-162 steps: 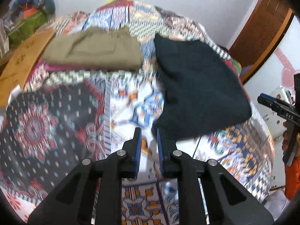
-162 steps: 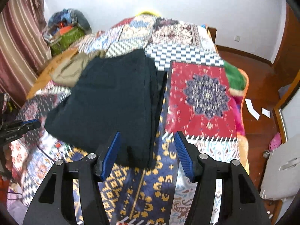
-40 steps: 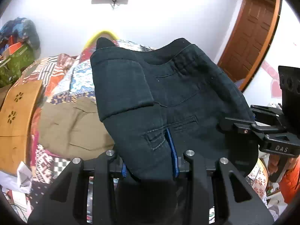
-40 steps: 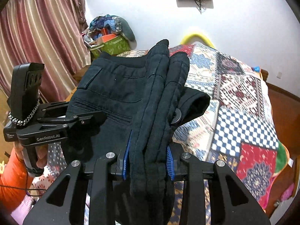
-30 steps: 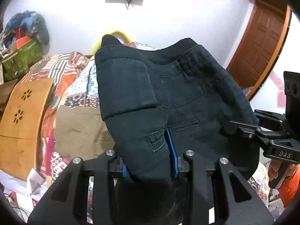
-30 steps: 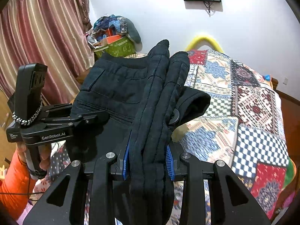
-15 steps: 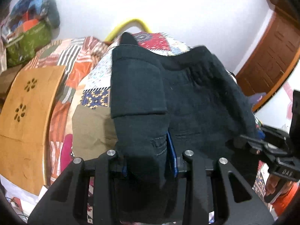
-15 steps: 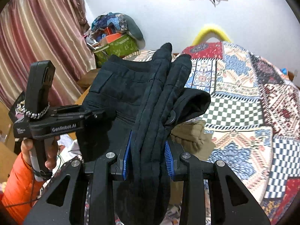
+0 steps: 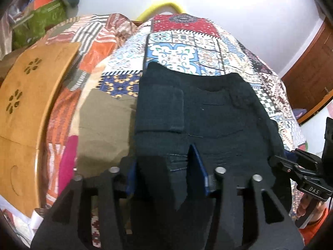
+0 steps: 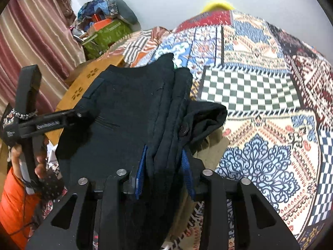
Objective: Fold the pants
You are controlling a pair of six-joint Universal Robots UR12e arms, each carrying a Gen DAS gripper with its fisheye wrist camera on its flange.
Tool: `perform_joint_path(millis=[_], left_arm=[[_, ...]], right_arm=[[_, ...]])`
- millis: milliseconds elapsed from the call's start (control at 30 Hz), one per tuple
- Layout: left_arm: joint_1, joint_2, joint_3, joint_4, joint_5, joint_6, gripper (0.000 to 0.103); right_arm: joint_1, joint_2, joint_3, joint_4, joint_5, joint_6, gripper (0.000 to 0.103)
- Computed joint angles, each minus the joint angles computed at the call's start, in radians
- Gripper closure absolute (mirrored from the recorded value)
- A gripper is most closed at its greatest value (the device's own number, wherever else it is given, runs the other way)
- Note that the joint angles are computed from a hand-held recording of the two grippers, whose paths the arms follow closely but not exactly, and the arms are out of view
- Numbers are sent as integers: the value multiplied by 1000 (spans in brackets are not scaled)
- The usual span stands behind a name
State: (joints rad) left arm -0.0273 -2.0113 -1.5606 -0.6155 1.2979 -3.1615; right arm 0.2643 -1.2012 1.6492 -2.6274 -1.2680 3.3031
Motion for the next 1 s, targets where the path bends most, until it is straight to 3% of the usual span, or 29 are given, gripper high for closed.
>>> perform_joint_path(millis=[167,300,400,600,867,1000], left_arm=[[-12,24,-22,36,89,11,50],[-29,51,-35,43,202,31,50],[-27,83,-57,61,205,30,50],[-28,161,-102,93,157,-2,50],[-72,301,-179,214,153,15,50],[-107,384,-233,304,184,26,50]], right_arm=[[13,-10,7,14,-50,-44,65],[0,-31,24,25,-30,-28,57],[-11,-50,38,18,-18,-16,57],[1,-125,68,-40,-94,-55,57],[33,-260,124,-196,-156,-105,57],[48,-326,158,-278,-151,-106,57]])
